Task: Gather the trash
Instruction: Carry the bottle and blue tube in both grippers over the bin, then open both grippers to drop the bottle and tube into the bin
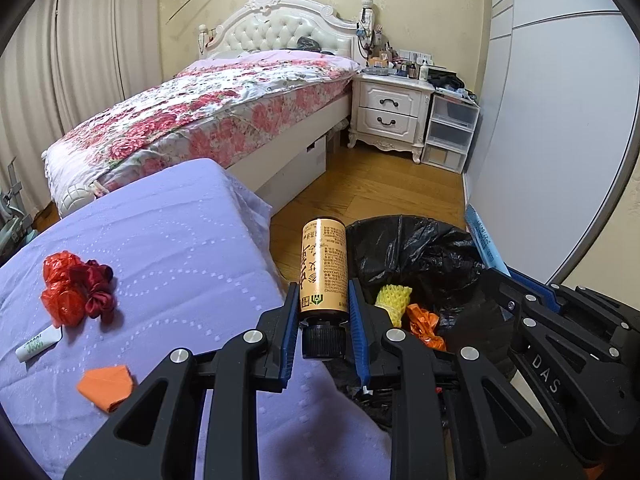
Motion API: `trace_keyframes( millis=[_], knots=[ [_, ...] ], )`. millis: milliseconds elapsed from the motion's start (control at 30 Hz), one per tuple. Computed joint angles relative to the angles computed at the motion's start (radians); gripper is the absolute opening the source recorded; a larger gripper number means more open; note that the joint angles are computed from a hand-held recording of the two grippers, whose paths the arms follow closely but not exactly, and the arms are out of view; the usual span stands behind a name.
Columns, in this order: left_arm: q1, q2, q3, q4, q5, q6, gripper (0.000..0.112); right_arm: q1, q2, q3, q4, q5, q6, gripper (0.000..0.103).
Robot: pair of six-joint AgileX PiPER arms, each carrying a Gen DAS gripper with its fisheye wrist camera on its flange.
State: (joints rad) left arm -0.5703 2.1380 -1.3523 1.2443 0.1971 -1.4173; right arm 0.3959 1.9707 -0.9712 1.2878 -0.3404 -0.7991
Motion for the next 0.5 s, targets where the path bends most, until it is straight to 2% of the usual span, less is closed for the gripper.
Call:
trace_keyframes(
  millis=[167,367,400,433,467,500],
  knots=[
    [-0.008,0.043,-0.071,-0.16,0.018,0.168,0.025,-0.031,0.02,-0.005,-0.029,0.014,0.038,0.011],
    [-0.021,0.076,-0.117,-0.261,0.044,0.274,0.025,-0.052,0.043,-0.02,-0.043,0.021,0.058,0.012],
    [-0.02,0.079,-0.123,-0.28,0.046,0.294,0.028,-0.05,0.046,-0.022,-0.042,0.016,0.06,0.013],
    [-0.021,0.08,-0.125,-0.28,0.05,0.291,0.037,-0.051,0.049,-0.023,-0.039,0.015,0.057,0.019],
    [-0.02,0.079,-0.124,-0.258,0.051,0.266,0.042,-0.049,0.052,-0.03,-0.02,0.011,0.041,0.03],
    [-0.02,0.076,-0.118,-0.22,0.051,0.221,0.05,-0.045,0.051,-0.026,-0.023,-0.002,0.051,0.035]
  ],
)
